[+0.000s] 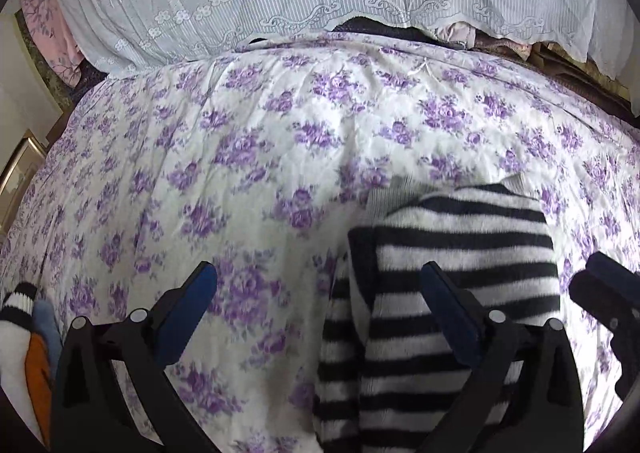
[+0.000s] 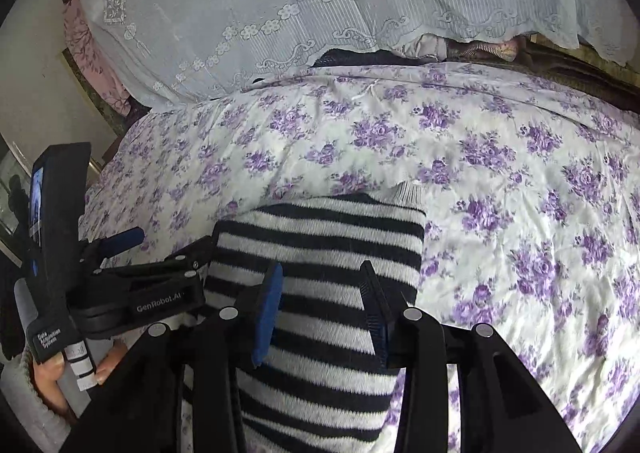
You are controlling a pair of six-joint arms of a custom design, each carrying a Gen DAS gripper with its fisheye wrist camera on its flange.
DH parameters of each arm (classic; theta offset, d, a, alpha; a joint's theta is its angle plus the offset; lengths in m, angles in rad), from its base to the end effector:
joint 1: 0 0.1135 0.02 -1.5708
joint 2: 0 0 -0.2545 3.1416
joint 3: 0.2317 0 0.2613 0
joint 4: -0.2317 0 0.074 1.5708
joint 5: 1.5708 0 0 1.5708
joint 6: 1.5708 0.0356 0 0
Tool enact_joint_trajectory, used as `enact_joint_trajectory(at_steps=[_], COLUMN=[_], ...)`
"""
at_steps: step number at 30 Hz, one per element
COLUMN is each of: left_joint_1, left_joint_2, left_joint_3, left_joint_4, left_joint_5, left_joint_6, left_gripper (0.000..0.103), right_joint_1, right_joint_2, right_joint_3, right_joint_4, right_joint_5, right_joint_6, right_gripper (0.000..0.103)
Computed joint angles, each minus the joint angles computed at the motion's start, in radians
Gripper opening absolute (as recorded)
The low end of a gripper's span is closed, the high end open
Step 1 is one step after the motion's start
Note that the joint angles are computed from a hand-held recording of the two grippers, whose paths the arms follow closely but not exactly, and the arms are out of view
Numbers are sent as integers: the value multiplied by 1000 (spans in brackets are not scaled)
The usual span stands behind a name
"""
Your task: Fold small clothes
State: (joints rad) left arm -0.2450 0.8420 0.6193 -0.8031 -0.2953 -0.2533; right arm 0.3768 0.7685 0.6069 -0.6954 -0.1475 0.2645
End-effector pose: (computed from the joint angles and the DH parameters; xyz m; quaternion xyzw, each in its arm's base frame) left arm 0.1653 -0.0307 0.2133 -0.0435 0.9524 0.0717 0.2929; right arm 0.1554 0.0671 0.2261 -0.0781 0.9315 0.1753 0.3089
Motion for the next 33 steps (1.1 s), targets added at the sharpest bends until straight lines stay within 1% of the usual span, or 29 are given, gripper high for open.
enact_joint_trajectory(at_steps=[4, 8, 11, 13, 14, 16, 18, 20, 24, 28, 30, 33], left_joint_1=[25, 56, 82, 91, 92, 80, 61, 62, 75, 66, 65, 80], left_joint_2=[103, 230, 315, 334, 344, 347, 336, 338, 338, 337, 328, 288], left_joint_3=[11, -7, -35, -54, -59, -74, -99, -106, -100, -100, -94, -87], left_joint_4=[80, 167, 237, 279, 296, 323, 357, 376, 371, 365, 343, 283], left_joint_5=[0, 16, 50, 66, 71, 58, 34, 35, 52, 37, 36, 64], left_joint_6=[21, 27, 30, 27, 23, 21, 27, 30, 36, 35, 33, 34], left_gripper=[99, 99, 99, 99, 99, 99, 99, 99, 99, 99, 99, 99], right_joint_1=[-36, -53, -64, -45, -26, 7, 5, -2, 2, -5, -7, 0], right_joint_2=[138, 257, 402, 463, 464, 463, 459, 453, 444, 435, 433, 401], right_joint_3=[26, 25, 21, -19, -42, -51, -55, -69, -77, -81, -80, -66], right_joint_4=[92, 170, 232, 326, 370, 386, 392, 416, 424, 417, 407, 343], right_joint_5=[-29, -49, -77, -46, -19, 25, 20, 6, 18, 18, 17, 23], right_joint_6=[21, 49, 50, 29, 11, 6, 6, -1, -11, -23, -32, -25], right_gripper=[40, 40, 45, 45, 47, 48, 48, 48, 48, 48, 48, 48])
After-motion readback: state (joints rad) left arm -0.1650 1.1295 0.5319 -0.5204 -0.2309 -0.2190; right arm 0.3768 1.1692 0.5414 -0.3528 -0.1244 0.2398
